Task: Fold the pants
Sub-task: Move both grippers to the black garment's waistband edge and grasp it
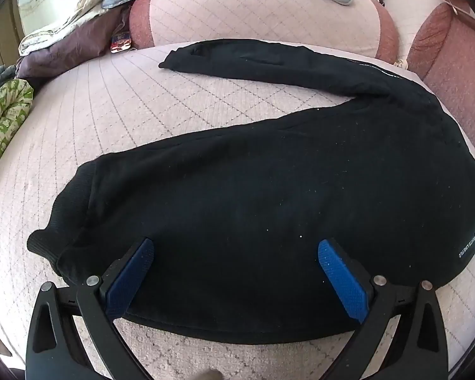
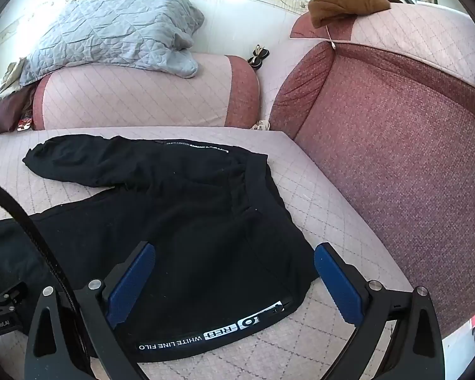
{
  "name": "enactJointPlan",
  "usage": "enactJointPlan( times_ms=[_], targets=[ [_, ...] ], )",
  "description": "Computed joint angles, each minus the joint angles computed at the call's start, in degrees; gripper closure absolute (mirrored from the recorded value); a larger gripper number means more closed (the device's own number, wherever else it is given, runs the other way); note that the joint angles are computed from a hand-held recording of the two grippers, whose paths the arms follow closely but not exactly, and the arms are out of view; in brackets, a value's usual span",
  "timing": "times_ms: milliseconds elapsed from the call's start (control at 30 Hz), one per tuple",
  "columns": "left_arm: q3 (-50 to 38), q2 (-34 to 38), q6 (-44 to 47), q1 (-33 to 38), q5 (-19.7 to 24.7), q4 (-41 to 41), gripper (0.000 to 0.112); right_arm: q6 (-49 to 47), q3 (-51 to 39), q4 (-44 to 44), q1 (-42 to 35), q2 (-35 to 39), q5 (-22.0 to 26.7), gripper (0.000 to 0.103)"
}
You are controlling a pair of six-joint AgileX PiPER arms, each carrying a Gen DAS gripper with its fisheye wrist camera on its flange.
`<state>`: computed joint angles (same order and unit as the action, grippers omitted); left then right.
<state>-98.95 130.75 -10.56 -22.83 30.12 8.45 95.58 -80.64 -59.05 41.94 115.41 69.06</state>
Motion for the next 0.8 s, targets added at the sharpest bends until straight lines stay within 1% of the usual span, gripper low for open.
enactJointPlan(
  times_ms=[100,200,233,267,300,367,400,433,467,533,600,633,667,700,733,767,800],
  targets=[
    [1.1,-0.6,0.0,-0.3,0.3,-0.1,0.009,-0.1,0.1,0.1,-0.1,0.0,0.1,0.001],
    [2.6,-2.1,0.9,-0.5,1.9,0.1,0.009,-0.4,0.0,0.2,-0.3,0.1,0.1,0.001],
    [3.9,-3.0,0.1,-1.0,1.8,0.5,0.009,-0.4,0.0,0.3,-0.3,0.1,0.2,0.001],
    [3.7,-2.7,1.4,-0.3,1.1,0.0,0.009,-0.3,0.0,0.3,-0.2,0.2,0.2,0.001],
    [3.5,-2.9,1.8,-0.5,1.8,-0.8,0.009,-0.4,-0.1,0.3,-0.2,0.3,0.3,0.001],
    [1.5,-2.8,6.8,0.1,4.4,-5.7,0.01,-1.0,-0.4,0.3,-0.2,0.7,0.6,0.001],
    [0.1,-2.1,10.9,1.3,4.6,-9.7,0.012,-1.3,-0.2,0.4,-0.3,0.6,0.4,0.001],
    [-0.3,-2.9,14.4,2.7,5.3,-14.7,0.017,-1.7,0.4,0.7,-0.7,-0.1,-0.5,0.001],
    [-0.5,-4.1,15.6,4.0,5.7,-17.5,0.018,-1.1,1.9,1.3,-1.5,-1.5,-2.3,0.001],
    [0.4,-6.2,14.2,6.6,4.1,-18.9,0.018,4.4,8.4,2.5,-4.4,-6.6,-8.7,0.001],
    [-0.1,-6.9,13.8,9.7,4.3,-20.3,0.018,10.4,16.3,4.7,-8.9,-12.4,-17.4,0.001],
    [-1.5,-6.3,12.7,11.8,5.6,-20.7,0.018,12.9,20.2,6.3,-11.6,-15.0,-22.0,0.001],
    [-2.5,-5.7,12.2,13.3,7.1,-21.6,0.018,15.5,24.5,8.4,-14.9,-17.7,-27.8,0.001],
    [-4.5,-4.3,10.1,14.5,9.0,-20.7,0.018,17.4,27.5,9.4,-17.1,-19.3,-32.0,0.001],
    [-4.5,-3.8,8.8,15.8,9.5,-20.3,0.018,19.8,30.7,10.1,-19.5,-20.8,-36.6,0.001],
    [-6.6,-2.1,7.7,17.0,11.5,-20.8,0.018,21.5,33.1,10.7,-21.4,-21.7,-40.7,0.001],
    [-7.2,-1.1,7.1,17.9,12.5,-21.2,0.018,23.7,35.2,10.1,-23.0,-22.3,-44.3,0.001]
  ],
)
